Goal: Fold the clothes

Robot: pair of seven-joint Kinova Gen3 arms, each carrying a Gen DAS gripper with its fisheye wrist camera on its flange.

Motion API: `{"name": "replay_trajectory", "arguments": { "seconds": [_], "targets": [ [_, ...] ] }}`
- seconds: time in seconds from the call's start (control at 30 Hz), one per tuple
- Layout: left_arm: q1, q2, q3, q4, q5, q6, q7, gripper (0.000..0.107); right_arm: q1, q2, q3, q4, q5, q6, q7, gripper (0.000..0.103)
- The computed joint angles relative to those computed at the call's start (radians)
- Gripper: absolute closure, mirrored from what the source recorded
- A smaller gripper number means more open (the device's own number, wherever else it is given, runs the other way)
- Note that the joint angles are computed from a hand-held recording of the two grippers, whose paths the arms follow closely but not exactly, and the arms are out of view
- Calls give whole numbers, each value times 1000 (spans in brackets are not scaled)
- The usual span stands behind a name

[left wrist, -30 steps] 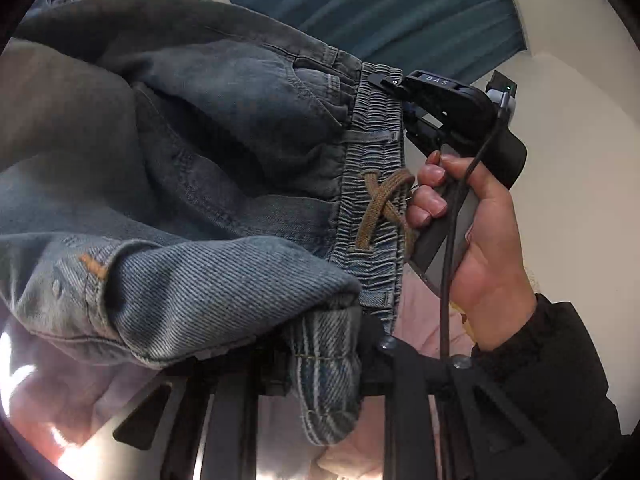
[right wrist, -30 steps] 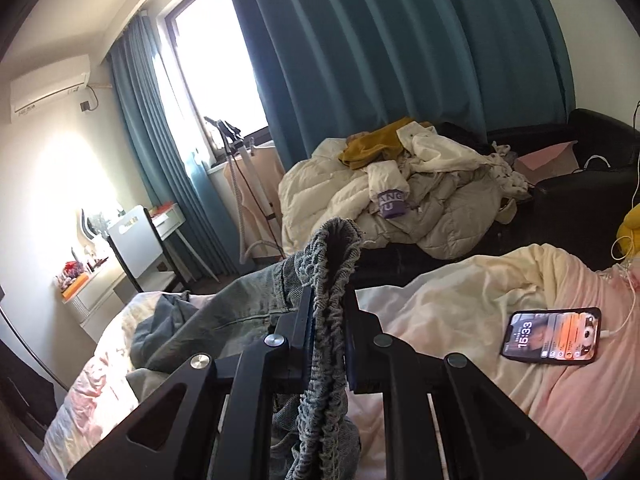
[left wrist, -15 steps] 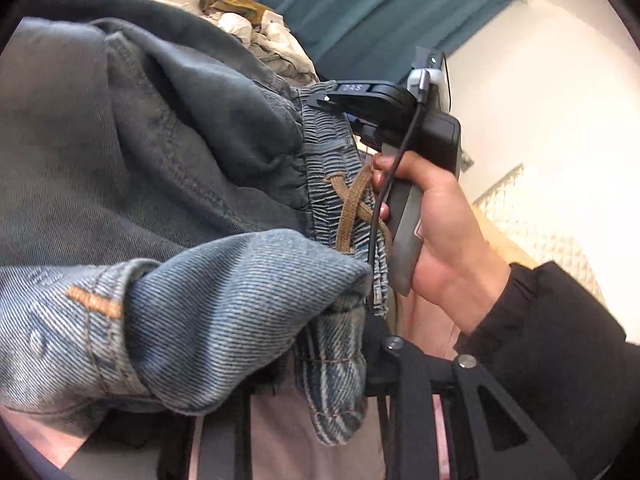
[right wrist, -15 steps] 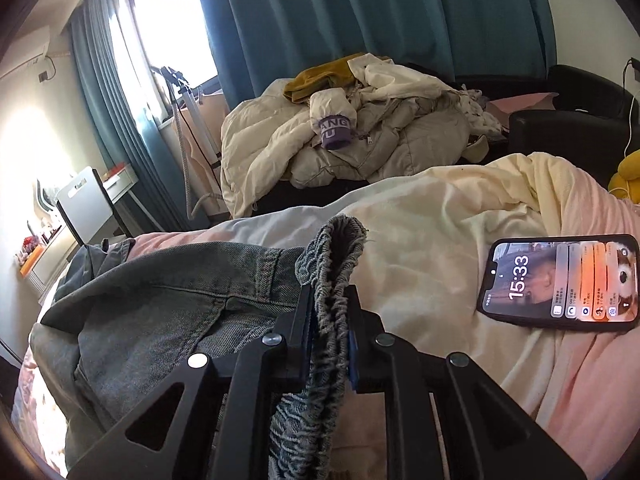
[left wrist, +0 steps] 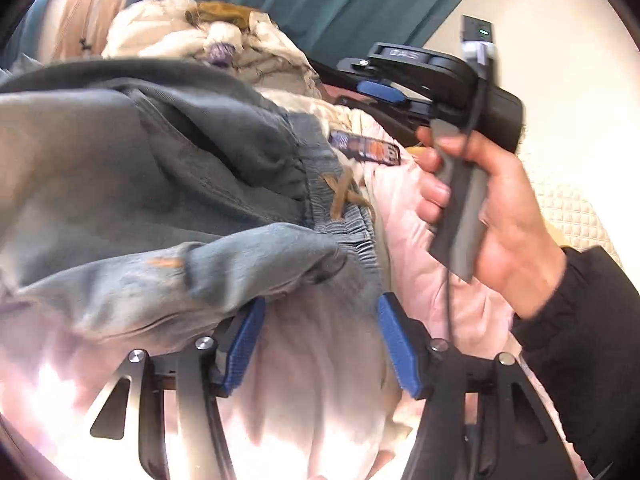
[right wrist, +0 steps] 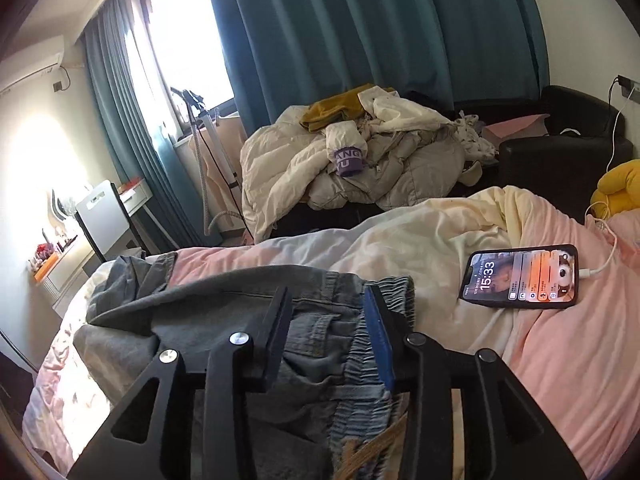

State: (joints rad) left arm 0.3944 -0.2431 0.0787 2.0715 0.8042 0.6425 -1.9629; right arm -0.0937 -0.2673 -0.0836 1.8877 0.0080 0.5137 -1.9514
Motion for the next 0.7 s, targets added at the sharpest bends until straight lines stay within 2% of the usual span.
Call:
{"name": "replay_trajectory", "arguments": {
  "seconds": [0.07,0.13,0.23,0.3,0.37,0.47,0.57,0.63,0.7],
  "targets": [
    [-9,-59,-32,11,-31,26,9,47,5,-32,-50,-14,22,36,-31,57],
    [-49,-83,-32,17,-63,20,0,47,7,-54,-106,-30,51,72,-70,57],
    [-85,-167,-101,16,-157,97,33,47,4,-87,-189,-41,91,93,-133,57],
    [-88,-216,-142,16,-223,118,63,47,-2,-103,-241,-43,112,94,-175,57],
    [-143,-205,-119,23,-247,88,67,47,6,-109,-313,-51,143,102,-231,54],
    [-172,-268,-166,-3,-352,133,92,47,16,-92,-430,-68,206,112,-320,54],
    [-186,-303,-222,-29,-412,159,82,47,38,-56,-555,-68,285,95,-438,52],
    [-191,-295,-273,-38,-412,159,53,47,39,-17,-617,-59,336,66,-516,46],
    [-182,-274,-343,-39,-389,146,15,47,48,34,-689,-59,403,50,-587,45]
  ]
}}
